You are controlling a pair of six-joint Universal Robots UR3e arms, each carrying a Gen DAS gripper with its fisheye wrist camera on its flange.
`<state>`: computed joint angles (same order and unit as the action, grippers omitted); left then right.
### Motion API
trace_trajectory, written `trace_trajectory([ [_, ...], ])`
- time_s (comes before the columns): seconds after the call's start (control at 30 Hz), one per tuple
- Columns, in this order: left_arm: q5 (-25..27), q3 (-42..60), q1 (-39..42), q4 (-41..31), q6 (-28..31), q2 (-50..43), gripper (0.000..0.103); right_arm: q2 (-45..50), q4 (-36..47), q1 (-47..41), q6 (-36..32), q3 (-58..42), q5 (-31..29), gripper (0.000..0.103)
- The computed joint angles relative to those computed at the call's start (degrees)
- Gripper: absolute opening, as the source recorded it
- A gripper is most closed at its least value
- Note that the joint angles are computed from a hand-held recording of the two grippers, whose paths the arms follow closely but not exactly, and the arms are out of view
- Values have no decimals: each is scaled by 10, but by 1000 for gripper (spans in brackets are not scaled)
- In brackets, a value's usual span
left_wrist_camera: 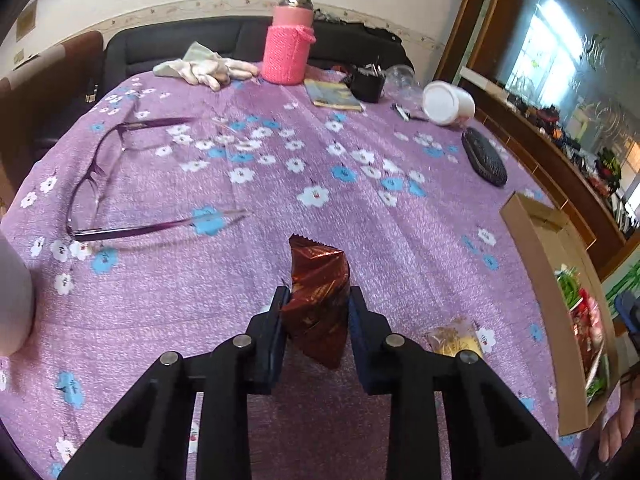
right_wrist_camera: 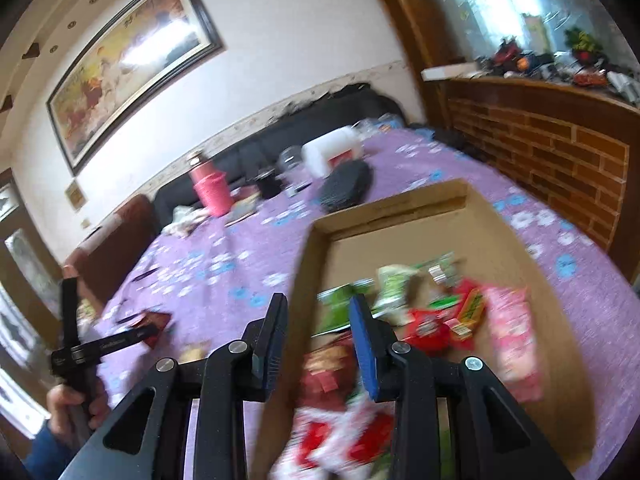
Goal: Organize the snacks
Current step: 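Grasp the red foil packet with the left gripper while the right grasps the yellow wafer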
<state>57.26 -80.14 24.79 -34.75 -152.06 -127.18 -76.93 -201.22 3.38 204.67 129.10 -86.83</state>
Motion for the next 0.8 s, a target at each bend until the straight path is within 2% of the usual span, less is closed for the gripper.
trace_trajectory([
  [0.1,-10,-5,7,5,5,7,27,15,122,59,5,-98,-17,41],
  [0.2,-21,-18,12,16,7,19,27,68,220,88,6,-203,34,42],
  [0.33,-35,-32,24,30,5,33,27,170,366,134,7,-374,25,42],
  [0.47,-44,-31,33,25,1,36,27,260,464,167,-5,-515,-21,42],
  [0.57,-46,-25,35,16,-4,35,27,303,505,181,-13,-579,-36,42],
  [0.63,-50,-22,35,7,-1,35,27,333,548,195,-21,-632,-69,42],
  [0.8,-51,-33,34,12,5,42,27,353,555,219,-59,-655,-121,42],
])
